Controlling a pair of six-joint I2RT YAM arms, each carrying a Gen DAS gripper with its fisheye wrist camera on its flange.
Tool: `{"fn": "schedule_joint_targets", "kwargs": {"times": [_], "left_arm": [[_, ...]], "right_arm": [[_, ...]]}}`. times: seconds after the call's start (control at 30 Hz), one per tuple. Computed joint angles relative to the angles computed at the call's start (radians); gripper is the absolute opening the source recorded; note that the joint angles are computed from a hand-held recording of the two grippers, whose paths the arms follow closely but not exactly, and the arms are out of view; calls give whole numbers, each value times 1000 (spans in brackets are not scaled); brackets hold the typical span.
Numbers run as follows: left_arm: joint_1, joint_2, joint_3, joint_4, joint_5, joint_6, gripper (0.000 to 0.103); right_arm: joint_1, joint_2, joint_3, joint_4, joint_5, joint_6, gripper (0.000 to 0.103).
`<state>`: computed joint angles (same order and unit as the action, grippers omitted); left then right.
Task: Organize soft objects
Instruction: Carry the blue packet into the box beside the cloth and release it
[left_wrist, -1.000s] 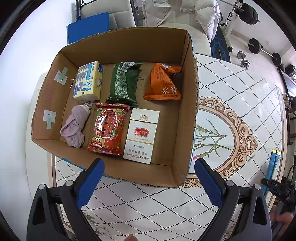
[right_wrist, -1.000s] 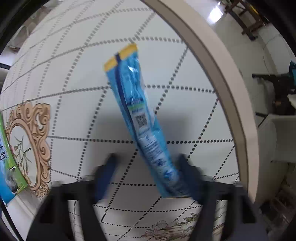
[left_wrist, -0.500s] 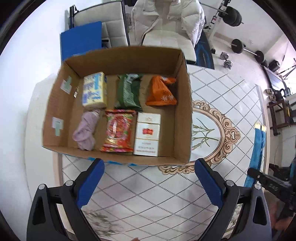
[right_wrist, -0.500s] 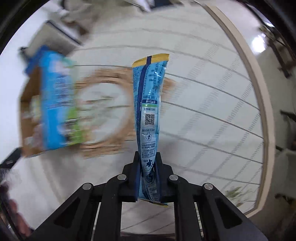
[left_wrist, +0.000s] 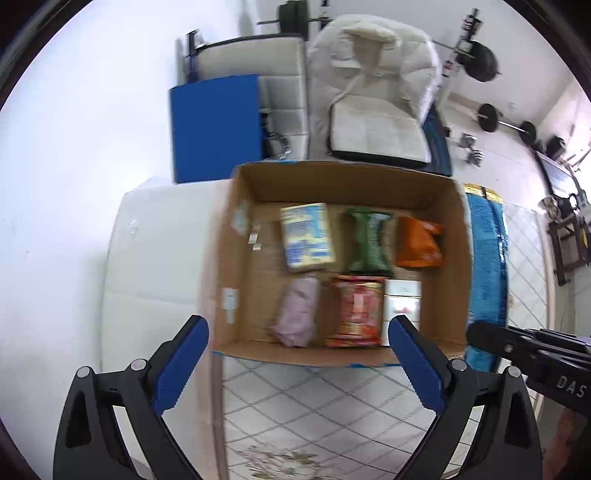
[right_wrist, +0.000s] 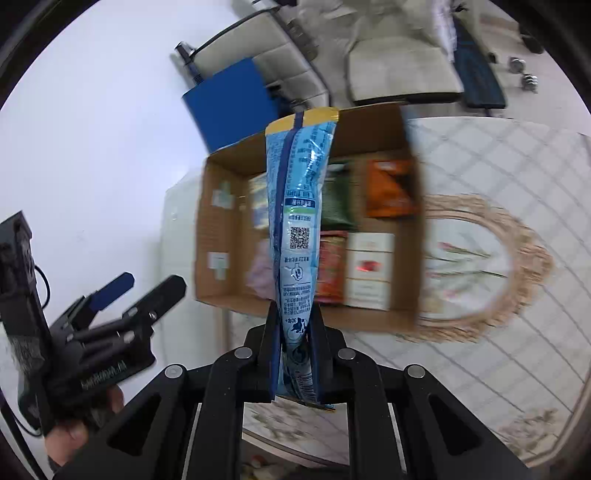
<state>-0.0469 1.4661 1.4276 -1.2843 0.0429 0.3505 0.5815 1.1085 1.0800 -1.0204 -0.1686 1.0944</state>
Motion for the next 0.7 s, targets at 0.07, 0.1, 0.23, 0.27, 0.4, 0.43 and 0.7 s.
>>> {"fn": "schedule_joint_targets", "kwargs": {"times": [0.07, 0.1, 0.23, 0.27, 0.4, 0.43, 0.7], "left_arm": [[56, 45, 9, 24, 1, 38, 100], [77, 67, 14, 36, -4, 50, 100], [158, 173, 29, 89, -18, 101, 100], [167, 192, 29, 102, -25, 109, 100], [203, 264, 28, 164, -33, 149, 100], [210, 287, 35, 173, -35, 156, 100], [230, 368, 66, 203, -50, 177, 100]], "right_arm": [[7, 104, 17, 93, -25, 8, 14], [9, 178, 37, 143, -41, 11, 14], [9, 363, 80, 260, -76, -10, 14], [6, 409, 90, 290, -91, -14, 14], [12, 554, 154, 344, -117, -31, 14], [12, 585, 171, 350, -121, -38, 14], [-2, 730, 214, 424, -154, -65, 14]]}}
